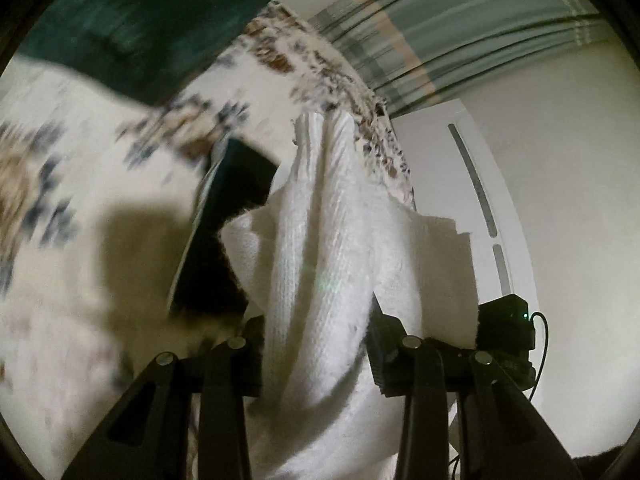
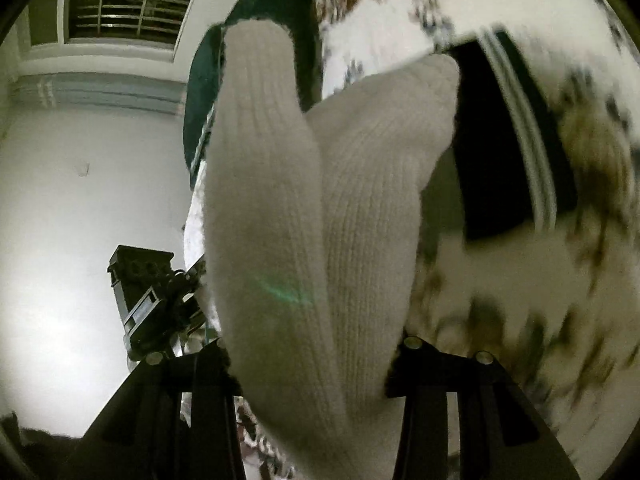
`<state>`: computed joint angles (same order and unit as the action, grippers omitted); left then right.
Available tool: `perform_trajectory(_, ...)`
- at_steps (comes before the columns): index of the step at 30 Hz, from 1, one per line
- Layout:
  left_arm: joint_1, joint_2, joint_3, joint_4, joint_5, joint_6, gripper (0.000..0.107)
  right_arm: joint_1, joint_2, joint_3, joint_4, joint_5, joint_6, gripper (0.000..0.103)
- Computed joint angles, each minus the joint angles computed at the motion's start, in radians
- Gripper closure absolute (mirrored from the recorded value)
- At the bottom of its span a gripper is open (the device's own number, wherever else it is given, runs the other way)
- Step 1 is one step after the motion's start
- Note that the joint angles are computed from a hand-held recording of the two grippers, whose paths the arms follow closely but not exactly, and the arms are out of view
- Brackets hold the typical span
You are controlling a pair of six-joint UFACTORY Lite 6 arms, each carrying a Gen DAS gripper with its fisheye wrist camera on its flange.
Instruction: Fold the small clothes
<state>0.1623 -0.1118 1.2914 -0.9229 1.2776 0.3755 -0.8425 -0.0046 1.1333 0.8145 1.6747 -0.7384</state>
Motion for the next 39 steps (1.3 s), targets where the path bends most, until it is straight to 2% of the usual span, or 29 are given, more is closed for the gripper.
perform_trajectory(5,-0.195,0.321,0.234,0.058,-0.208,-0.045,0.071,0.097,0.420,0.389,0.024,-0.107,0.029,0.060)
perform_trajectory(9,-0.270,0.524,0.335,0.124,-0.302,-0.078,0.071,0.136,0.690,0.634,-0.019,-0.160,0.061,0.060)
perform_trajectory(13,-0.300,0.602,0.362,0.137,-0.362,-0.082,0.069,0.152,0.899,0.827,-0.051,-0.175,0.096,0.059)
perform_trajectory(16,-0.321,0.604,0.373,0.190,-0.395,-0.123,0.059,0.156,0.961,0.895,-0.081,-0.182,0.108,0.048)
perform_trajectory(17,-0.337,0.580,0.358,0.234,-0.429,-0.150,0.050,0.167,0.954,0.903,-0.112,-0.200,0.116,0.039)
perform_trajectory(18,-0.352,0.570,0.357,0.282,-0.455,-0.180,0.036,0.174,0.915,0.869,-0.146,-0.234,0.118,0.035)
perform_trajectory(19,-0.366,0.572,0.367,0.326,-0.472,-0.209,0.030,0.181,0.880,0.852,-0.176,-0.262,0.125,0.033)
perform_trajectory(21,-0.403,0.568,0.385,0.448,-0.500,-0.291,0.004,0.205,0.748,0.722,-0.274,-0.388,0.133,0.016)
perform_trajectory(23,-0.438,0.577,0.414,0.569,-0.508,-0.373,0.004,0.247,0.609,0.597,-0.387,-0.539,0.191,0.000)
perform_trajectory(25,-0.485,0.551,0.401,0.717,-0.529,-0.481,0.004,0.299,0.458,0.445,-0.540,-0.707,0.293,0.000)
perform_trajectory(27,-0.540,0.520,0.384,0.878,-0.512,-0.606,0.004,0.338,0.311,0.295,-0.669,-0.813,0.384,0.000)
perform_trajectory(31,-0.610,0.480,0.363,1.036,-0.453,-0.734,0.004,0.392,0.113,0.139,-0.788,-0.835,0.505,0.000)
perform_trajectory(34,-0.669,0.415,0.340,1.139,-0.391,-0.815,0.004,0.422,0.017,0.093,-0.858,-0.835,0.588,0.000)
perform_trajectory(39,-0.722,0.325,0.375,1.169,-0.260,-0.855,0.004,0.405,-0.133,0.146,-0.858,-0.662,0.584,0.000)
